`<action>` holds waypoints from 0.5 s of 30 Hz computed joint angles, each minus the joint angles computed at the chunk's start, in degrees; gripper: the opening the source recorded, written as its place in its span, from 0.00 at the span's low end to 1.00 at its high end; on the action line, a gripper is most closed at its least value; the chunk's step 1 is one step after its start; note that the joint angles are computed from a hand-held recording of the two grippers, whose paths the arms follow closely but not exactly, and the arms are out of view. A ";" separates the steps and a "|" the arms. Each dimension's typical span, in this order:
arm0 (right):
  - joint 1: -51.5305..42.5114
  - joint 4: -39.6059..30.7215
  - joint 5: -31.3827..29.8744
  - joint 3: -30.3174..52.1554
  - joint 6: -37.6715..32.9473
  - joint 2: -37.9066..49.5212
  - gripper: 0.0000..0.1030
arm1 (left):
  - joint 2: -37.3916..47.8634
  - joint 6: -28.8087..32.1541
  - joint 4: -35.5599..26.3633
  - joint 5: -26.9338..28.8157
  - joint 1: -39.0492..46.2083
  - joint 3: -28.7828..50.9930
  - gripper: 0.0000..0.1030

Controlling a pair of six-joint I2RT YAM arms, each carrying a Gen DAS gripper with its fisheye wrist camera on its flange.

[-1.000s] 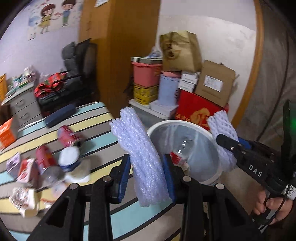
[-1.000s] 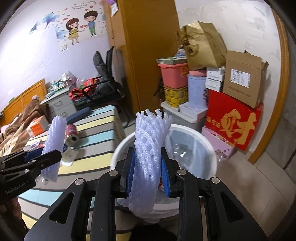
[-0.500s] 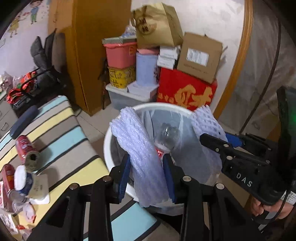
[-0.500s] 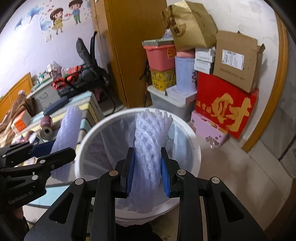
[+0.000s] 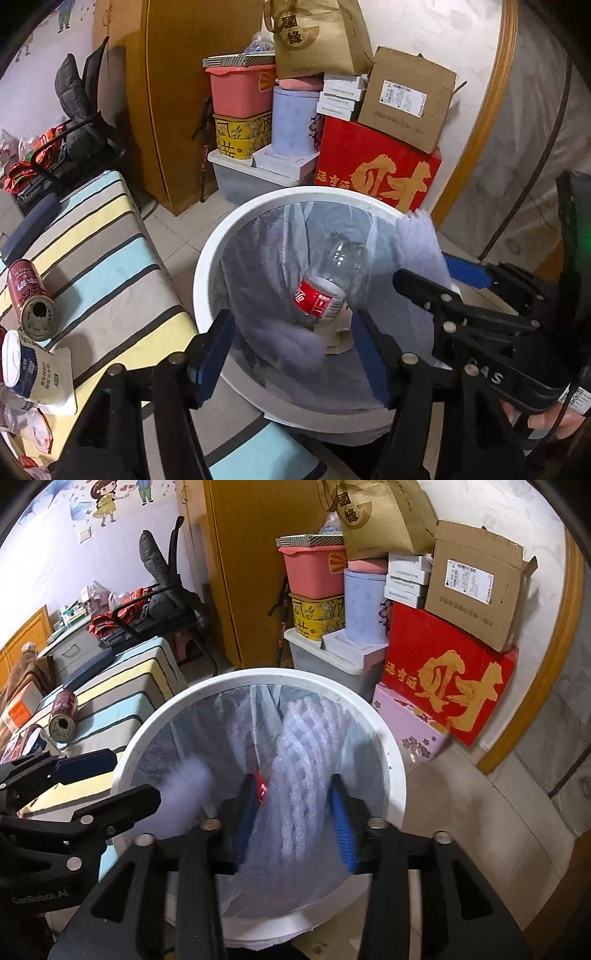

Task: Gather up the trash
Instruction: 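Open both tools to drop the foam sleeves into the bin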

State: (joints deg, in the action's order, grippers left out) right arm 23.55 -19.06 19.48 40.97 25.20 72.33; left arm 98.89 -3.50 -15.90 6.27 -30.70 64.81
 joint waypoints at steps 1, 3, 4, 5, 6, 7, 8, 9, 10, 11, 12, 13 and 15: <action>-0.27 0.38 -0.38 -0.04 -0.13 0.15 0.59 | -0.32 0.01 0.08 0.26 0.08 -0.27 0.66; -0.11 0.41 -0.36 -0.10 -0.12 -0.06 0.59 | -1.32 0.20 0.44 0.37 0.20 -1.18 0.66; 0.26 0.13 0.17 0.08 -0.13 -0.02 0.59 | -1.77 0.09 0.64 -0.12 0.17 -1.56 0.66; 0.59 -0.03 0.72 0.23 -0.19 -0.01 0.59 | -2.24 0.01 0.89 -0.32 0.16 -1.94 0.66; 0.94 -0.13 1.21 0.33 -0.20 -0.10 0.59 | -2.80 -0.17 0.99 -0.31 0.27 -2.41 0.66; 1.38 -0.33 1.75 0.39 -0.05 -0.43 0.59 | -3.59 -0.46 0.95 -0.15 0.46 -3.02 0.66; 1.76 -0.47 2.06 0.33 0.13 -0.94 0.59 | -4.15 -0.35 1.01 0.24 0.81 -3.48 0.66; 1.90 -0.52 2.07 0.38 0.12 -1.20 0.59 | -5.06 -0.57 1.31 0.18 1.05 -4.28 0.66; 2.38 -0.79 2.45 0.41 0.40 -1.71 0.59 | -5.77 -0.77 1.57 -0.02 1.27 -4.89 0.66; 2.91 -0.99 2.95 0.41 0.68 -2.19 0.59 | -6.60 -0.76 1.80 0.10 1.61 -5.59 0.66; 3.43 -1.16 3.34 0.48 0.88 -2.45 0.59 | -7.39 -0.99 1.88 0.22 1.97 -6.21 0.66; 4.01 -1.48 3.81 0.58 1.19 -2.82 0.59 | -8.32 -1.19 1.94 0.44 2.40 -6.95 0.66; 5.12 -1.61 4.66 0.68 1.80 -3.36 0.59 | -10.33 -1.27 2.25 0.61 3.15 -8.67 0.66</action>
